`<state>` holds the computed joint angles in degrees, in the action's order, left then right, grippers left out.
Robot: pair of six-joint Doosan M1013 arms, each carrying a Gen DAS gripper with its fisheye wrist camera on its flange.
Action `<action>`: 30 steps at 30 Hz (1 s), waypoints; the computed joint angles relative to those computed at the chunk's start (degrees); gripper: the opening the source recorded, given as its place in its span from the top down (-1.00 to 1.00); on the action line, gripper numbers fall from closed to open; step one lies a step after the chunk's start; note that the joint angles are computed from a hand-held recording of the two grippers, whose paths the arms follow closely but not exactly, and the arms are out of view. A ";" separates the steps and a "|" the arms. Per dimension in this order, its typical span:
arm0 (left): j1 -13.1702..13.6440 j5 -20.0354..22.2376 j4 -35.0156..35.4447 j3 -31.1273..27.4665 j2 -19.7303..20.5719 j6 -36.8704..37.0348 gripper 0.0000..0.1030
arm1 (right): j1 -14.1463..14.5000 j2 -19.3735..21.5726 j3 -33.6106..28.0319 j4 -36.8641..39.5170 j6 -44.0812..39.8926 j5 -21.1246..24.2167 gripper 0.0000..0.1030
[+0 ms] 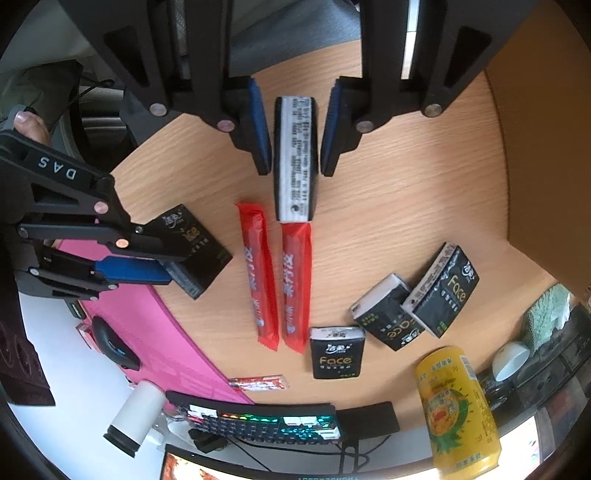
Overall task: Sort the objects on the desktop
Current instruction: 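Carry both black Face packs over the cardboard box, then open both grippers to drop the packs into the box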
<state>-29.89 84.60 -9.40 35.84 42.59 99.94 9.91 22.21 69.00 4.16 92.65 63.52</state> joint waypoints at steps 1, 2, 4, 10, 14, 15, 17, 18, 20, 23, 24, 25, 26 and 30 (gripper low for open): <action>-0.06 0.06 0.04 0.06 -0.03 0.11 0.43 | 0.01 -0.06 0.06 -0.03 -0.18 0.01 0.46; -0.13 0.19 0.17 0.05 0.00 0.11 0.43 | 0.01 -0.04 0.05 -0.13 -0.17 0.03 0.46; -0.19 0.50 0.28 -0.41 0.32 -0.07 0.43 | 0.17 0.20 -0.25 -1.18 0.05 0.80 0.63; -0.16 0.85 0.55 -0.98 0.56 0.01 0.61 | 0.11 -0.12 -0.50 -0.09 -1.15 1.21 0.66; 0.66 -0.64 -0.30 -1.24 -0.57 0.07 0.61 | 0.57 -0.23 -2.62 1.19 -4.56 1.85 0.66; 0.98 -0.92 -0.81 -1.33 -0.88 -0.05 0.61 | 0.76 -0.03 -3.67 1.72 -5.87 2.31 0.66; 1.79 -1.60 -1.39 -1.61 -1.74 -0.15 0.61 | 1.35 0.74 -6.38 2.49 -8.32 3.63 0.66; 2.05 -1.68 -1.49 -1.77 -2.01 -0.07 0.62 | 1.84 1.26 -8.01 2.97 -9.94 4.27 0.66; 3.04 -2.79 -1.78 -1.15 -3.43 -0.07 0.61 | 2.84 2.66 -11.77 5.46 -14.18 6.51 0.66; 4.71 -4.00 -0.94 -0.92 -4.88 -1.27 0.61 | 4.39 5.62 -18.56 10.40 -19.80 10.88 0.66; 5.23 -4.54 -0.23 -0.62 -5.37 -1.90 0.61 | 5.00 6.73 -21.00 11.54 -20.96 11.89 0.66; 5.74 -4.90 0.86 -0.56 -5.67 -2.58 0.61 | 5.59 7.97 -23.59 12.56 -21.73 12.97 0.66; 6.32 -5.19 2.00 -0.43 -5.98 -3.38 0.61 | 6.31 9.31 -26.31 12.99 -22.31 13.96 0.66; 8.86 -6.14 5.10 -0.18 -6.40 -7.59 0.61 | 9.07 16.27 -39.44 14.12 -22.42 18.69 0.65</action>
